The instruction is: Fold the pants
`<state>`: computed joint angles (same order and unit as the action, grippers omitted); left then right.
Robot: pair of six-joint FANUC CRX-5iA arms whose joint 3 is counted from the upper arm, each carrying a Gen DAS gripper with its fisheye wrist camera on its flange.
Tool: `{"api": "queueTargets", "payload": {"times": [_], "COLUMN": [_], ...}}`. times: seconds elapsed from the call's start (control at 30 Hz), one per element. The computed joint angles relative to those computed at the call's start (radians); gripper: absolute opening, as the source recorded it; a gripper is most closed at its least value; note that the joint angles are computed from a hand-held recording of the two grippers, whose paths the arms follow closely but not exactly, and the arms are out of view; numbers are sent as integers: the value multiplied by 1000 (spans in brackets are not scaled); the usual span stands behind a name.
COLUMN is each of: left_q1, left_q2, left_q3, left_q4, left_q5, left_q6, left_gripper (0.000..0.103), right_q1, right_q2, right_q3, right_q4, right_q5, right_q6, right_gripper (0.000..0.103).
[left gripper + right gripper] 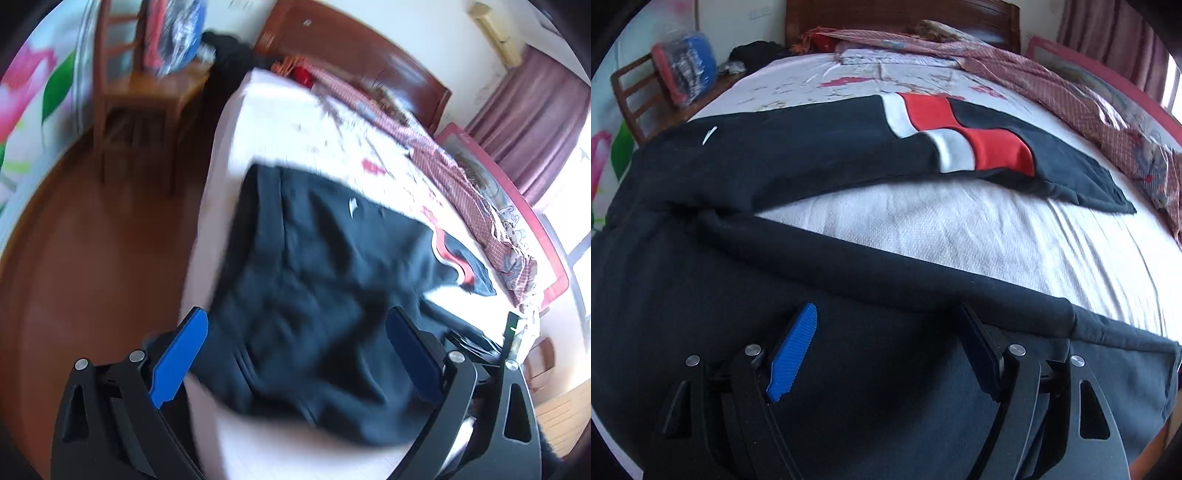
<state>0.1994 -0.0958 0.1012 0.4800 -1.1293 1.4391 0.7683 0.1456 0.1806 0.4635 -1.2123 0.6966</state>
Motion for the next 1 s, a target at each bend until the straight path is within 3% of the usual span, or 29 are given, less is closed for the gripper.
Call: {"api": "queueTargets", "payload": {"times": [0.07, 0.13, 0.2, 0.3, 0.43, 0.63, 0.7, 0.73, 0.83, 0.93, 1.0], "left_q1": [-9, -12, -40, -58, -23, -15, -18, -19, -28, -20, -15], "left_q2": [69, 162, 265, 390, 518, 620, 637, 653, 679, 698, 684], "left_q3": [73, 138, 263, 391, 475, 556, 560, 572, 603, 625, 610], "left_q4": [-71, -55, -146, -163, 25, 117, 140, 158, 141, 157, 162], "left_q5": [76, 123, 99, 61, 1, -102, -135, -163, -190, -201, -195], "left_q6": [-77, -265, -345, -435, -487, -539, -560, -576, -587, -547, -544], "left_gripper": [97, 97, 97, 97, 97, 95, 90, 81, 77, 62, 46], "right_q1": [25, 49, 71, 91, 99, 81, 74, 72, 69, 74, 74], "right_q2": [-26, -50, -70, -86, -63, 11, 31, 39, 51, 53, 50], "right_q3": [-7, -5, 0, 18, 68, 170, 199, 211, 233, 241, 238], "right_q4": [8, -5, -29, -80, -133, -203, -228, -235, -259, -260, -263], "right_q5": [14, 7, -16, -51, -89, -88, -83, -84, -82, -89, -87], "right_q6": [-40, -53, -78, -124, -122, -71, -52, -47, -29, -20, -25], "right_gripper": [75, 75, 75, 75, 75, 75, 75, 75, 75, 75, 75]}}
